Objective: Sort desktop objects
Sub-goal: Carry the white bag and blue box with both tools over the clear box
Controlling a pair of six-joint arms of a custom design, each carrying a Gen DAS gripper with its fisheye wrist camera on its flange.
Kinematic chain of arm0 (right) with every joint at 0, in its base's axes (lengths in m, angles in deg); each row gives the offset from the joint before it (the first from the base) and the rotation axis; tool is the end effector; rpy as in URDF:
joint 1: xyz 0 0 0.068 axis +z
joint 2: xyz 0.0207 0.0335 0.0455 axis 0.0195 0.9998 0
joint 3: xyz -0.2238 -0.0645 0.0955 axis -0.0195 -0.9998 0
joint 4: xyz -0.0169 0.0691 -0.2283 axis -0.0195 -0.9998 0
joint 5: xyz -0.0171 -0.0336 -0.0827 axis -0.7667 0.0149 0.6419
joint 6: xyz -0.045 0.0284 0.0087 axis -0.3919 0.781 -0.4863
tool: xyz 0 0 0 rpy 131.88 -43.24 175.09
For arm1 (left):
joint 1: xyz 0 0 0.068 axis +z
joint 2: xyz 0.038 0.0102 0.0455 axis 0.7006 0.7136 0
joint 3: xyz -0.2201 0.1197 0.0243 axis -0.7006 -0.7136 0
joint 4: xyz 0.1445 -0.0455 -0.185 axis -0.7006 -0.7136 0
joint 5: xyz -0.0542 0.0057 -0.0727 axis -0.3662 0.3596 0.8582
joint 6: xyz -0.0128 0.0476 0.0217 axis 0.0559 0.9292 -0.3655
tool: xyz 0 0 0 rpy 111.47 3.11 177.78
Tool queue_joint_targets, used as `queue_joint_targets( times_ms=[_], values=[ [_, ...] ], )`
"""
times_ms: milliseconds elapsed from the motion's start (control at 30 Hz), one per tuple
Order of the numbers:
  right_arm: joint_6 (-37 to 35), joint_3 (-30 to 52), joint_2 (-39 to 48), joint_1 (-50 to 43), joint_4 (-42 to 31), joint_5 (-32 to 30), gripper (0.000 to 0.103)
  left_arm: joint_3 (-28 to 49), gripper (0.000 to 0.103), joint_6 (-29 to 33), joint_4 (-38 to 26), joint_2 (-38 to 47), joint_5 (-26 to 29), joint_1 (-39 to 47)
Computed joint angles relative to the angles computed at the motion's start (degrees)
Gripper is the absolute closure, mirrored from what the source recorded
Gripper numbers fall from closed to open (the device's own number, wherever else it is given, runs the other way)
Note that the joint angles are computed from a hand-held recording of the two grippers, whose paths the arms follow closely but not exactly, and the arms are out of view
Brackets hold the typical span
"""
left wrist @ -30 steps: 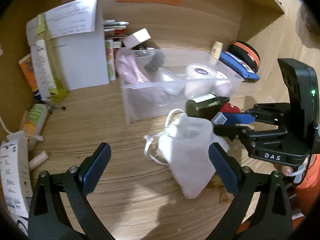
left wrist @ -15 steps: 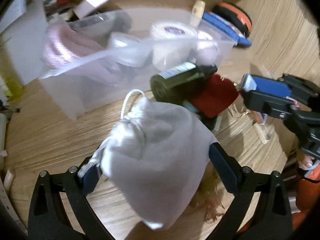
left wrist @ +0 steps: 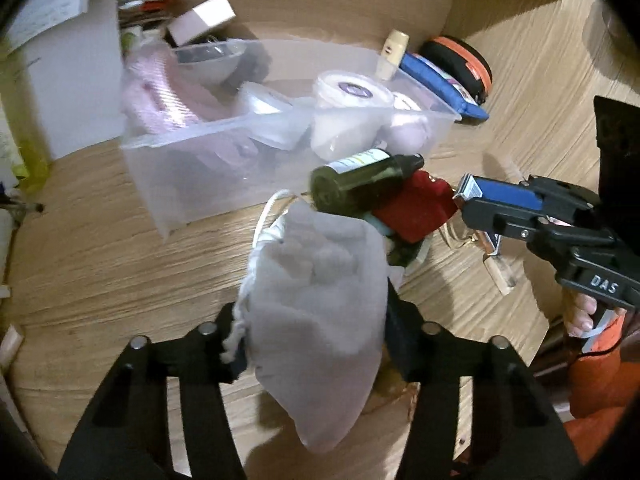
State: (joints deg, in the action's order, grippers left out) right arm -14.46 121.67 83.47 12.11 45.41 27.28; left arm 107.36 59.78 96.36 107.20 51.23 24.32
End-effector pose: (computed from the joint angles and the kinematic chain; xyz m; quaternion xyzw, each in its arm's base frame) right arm 0.2821 0.0690 0.0776 -0.2404 0.8799 0.1907 0.3629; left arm 0.2956 -0.1129 0.0651 0.0957 0.9409 -0.1381 0.2939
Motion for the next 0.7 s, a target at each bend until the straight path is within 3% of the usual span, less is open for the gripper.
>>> queue_joint_targets(
  times_ms=[433, 700],
  values=[
    [1.31, -0.18, -2.55, -0.65, -0.27, -0.16, 0.079, -12.90, 0.053, -2.79, 5.40, -14.80, -0.05, 7.20],
    [2.09, -1.87, -6.85, -1.78, 0.72, -0.39, 0.079, -17.16, 0.053, -3.45, 4.21, -23.98, -1.46, 10.55]
  ],
)
